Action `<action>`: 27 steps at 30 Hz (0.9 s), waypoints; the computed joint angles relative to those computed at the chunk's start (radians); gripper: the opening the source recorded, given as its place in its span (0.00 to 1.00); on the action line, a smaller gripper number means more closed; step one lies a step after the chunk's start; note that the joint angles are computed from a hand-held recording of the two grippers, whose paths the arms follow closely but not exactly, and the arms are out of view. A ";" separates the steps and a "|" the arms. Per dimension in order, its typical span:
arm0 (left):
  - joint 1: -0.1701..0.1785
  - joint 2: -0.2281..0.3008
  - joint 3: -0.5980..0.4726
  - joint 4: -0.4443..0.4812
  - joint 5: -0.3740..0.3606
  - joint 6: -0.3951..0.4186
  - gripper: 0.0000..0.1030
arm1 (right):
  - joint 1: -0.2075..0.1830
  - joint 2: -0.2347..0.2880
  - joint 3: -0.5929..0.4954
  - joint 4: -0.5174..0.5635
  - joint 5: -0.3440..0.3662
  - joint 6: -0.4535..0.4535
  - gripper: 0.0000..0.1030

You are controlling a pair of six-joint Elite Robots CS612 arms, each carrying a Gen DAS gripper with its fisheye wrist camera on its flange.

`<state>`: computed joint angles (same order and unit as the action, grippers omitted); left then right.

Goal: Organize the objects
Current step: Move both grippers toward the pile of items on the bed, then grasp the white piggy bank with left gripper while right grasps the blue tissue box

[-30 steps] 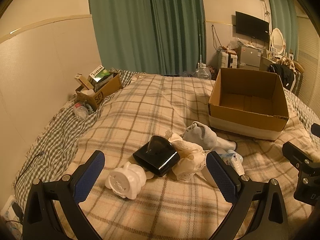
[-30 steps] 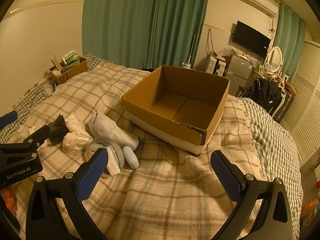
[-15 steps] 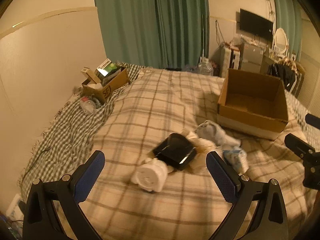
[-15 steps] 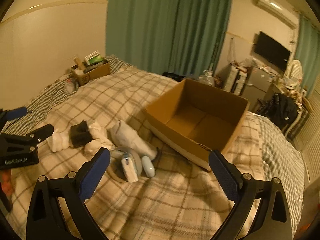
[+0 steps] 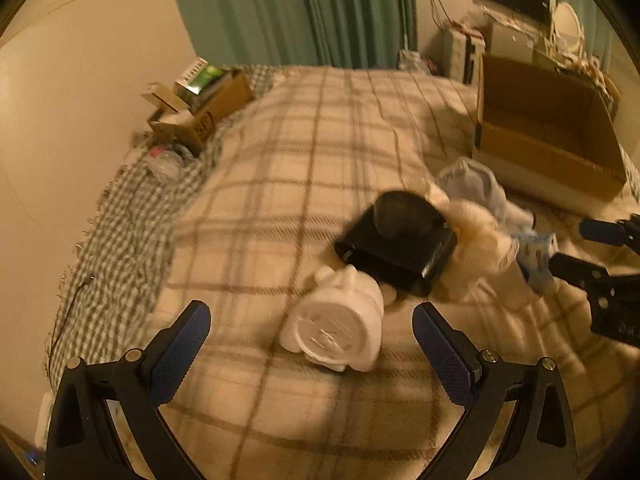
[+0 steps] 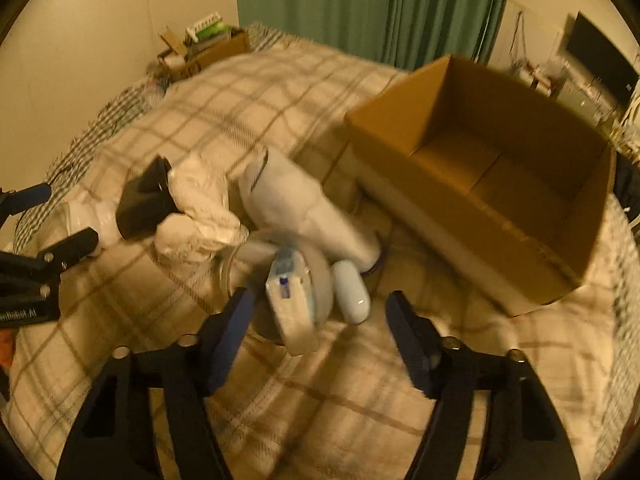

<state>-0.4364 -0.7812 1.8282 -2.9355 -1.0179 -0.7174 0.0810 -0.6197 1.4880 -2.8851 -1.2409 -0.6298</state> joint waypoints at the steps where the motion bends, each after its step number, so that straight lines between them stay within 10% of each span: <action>1: 0.002 0.005 -0.005 0.007 -0.010 0.002 1.00 | 0.001 0.005 -0.010 0.028 0.002 -0.003 0.57; 10: 0.032 0.023 -0.019 -0.003 -0.139 0.008 0.57 | 0.012 0.016 -0.031 0.108 -0.011 -0.040 0.23; 27: -0.044 -0.068 0.060 -0.095 -0.020 0.029 0.57 | -0.035 -0.080 0.080 -0.016 0.096 -0.035 0.16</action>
